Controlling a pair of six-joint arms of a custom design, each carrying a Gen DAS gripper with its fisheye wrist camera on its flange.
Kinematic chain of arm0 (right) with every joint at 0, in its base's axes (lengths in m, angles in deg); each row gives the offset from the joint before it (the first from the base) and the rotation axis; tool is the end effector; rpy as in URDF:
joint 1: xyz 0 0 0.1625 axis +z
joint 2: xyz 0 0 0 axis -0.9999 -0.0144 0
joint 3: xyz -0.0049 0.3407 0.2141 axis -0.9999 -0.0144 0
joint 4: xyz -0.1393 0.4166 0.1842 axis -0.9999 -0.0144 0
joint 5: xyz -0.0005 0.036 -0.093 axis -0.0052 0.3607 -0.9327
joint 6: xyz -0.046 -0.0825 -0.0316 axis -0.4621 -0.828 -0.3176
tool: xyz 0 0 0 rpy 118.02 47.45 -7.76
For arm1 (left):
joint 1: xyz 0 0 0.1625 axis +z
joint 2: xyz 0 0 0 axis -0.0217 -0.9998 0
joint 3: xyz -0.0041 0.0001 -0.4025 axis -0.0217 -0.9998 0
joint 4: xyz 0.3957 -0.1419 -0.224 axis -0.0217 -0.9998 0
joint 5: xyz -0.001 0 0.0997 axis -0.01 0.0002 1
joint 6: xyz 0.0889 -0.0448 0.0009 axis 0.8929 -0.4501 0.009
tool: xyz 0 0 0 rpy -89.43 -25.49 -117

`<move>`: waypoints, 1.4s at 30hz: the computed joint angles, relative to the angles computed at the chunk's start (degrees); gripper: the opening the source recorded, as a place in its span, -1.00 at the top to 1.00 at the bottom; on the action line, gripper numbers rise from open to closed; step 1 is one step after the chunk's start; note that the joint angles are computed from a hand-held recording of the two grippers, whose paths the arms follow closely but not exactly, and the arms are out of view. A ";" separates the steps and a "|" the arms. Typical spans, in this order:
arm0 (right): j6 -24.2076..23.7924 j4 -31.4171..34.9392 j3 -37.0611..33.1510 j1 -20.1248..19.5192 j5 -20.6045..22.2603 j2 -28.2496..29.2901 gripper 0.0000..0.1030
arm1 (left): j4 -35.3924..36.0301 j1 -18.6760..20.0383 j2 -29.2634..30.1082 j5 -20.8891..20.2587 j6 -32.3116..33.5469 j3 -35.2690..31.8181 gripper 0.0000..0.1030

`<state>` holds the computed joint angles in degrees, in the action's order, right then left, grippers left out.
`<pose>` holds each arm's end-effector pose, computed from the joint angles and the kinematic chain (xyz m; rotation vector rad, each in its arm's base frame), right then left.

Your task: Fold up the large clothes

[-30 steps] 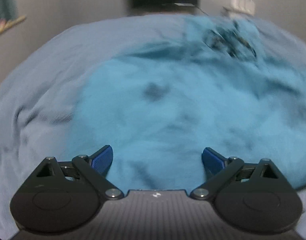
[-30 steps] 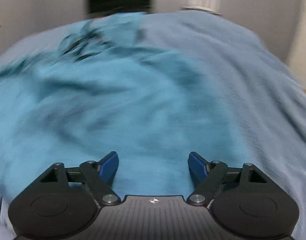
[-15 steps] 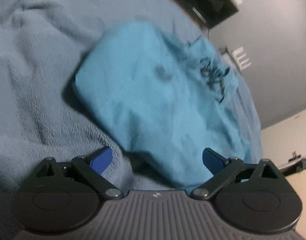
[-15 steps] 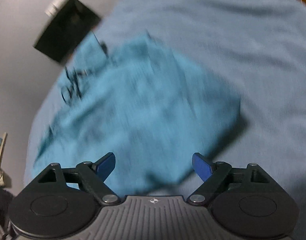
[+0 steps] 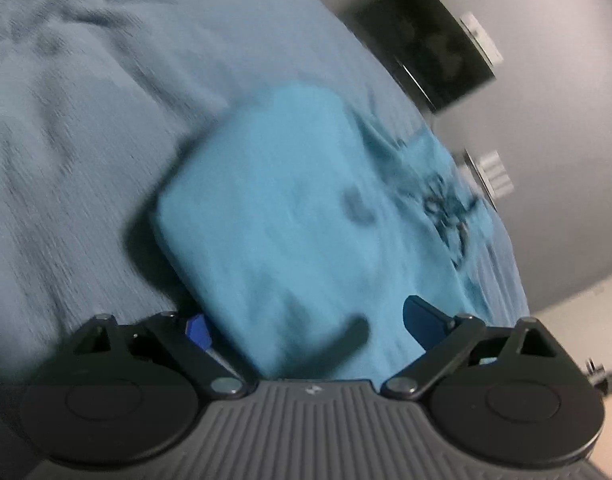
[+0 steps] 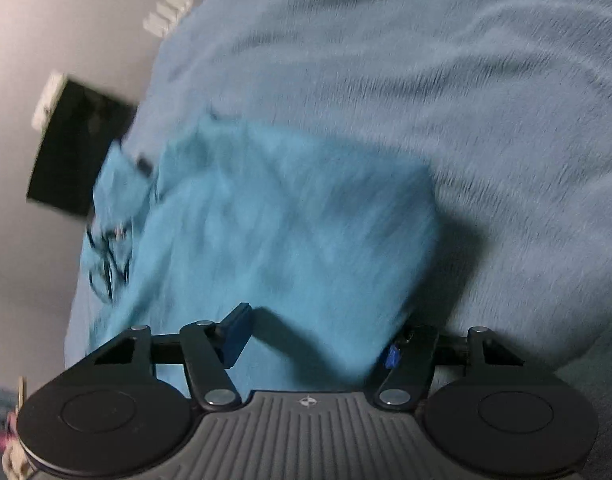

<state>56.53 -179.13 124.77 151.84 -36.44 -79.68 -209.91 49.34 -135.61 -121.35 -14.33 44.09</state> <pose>-0.0814 -0.4168 0.4188 -1.0135 -2.2506 1.5512 -0.2887 -0.6028 0.0400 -0.1871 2.8338 -1.1420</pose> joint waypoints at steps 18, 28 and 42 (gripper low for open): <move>-3.35 -11.76 3.65 -5.37 13.03 -4.56 0.73 | -1.06 -3.95 -5.31 4.93 1.12 5.64 0.87; -9.08 5.77 -0.10 -8.31 15.85 -16.20 0.80 | 12.61 -12.61 -15.47 5.00 -0.18 12.56 0.87; -3.89 7.06 -4.83 -6.86 1.80 -14.42 -0.51 | 42.20 -21.51 -22.93 20.53 -9.67 13.64 -0.26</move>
<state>52.64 -172.07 119.93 144.98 -34.65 -94.10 -167.71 27.83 -158.54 -100.82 -24.00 57.73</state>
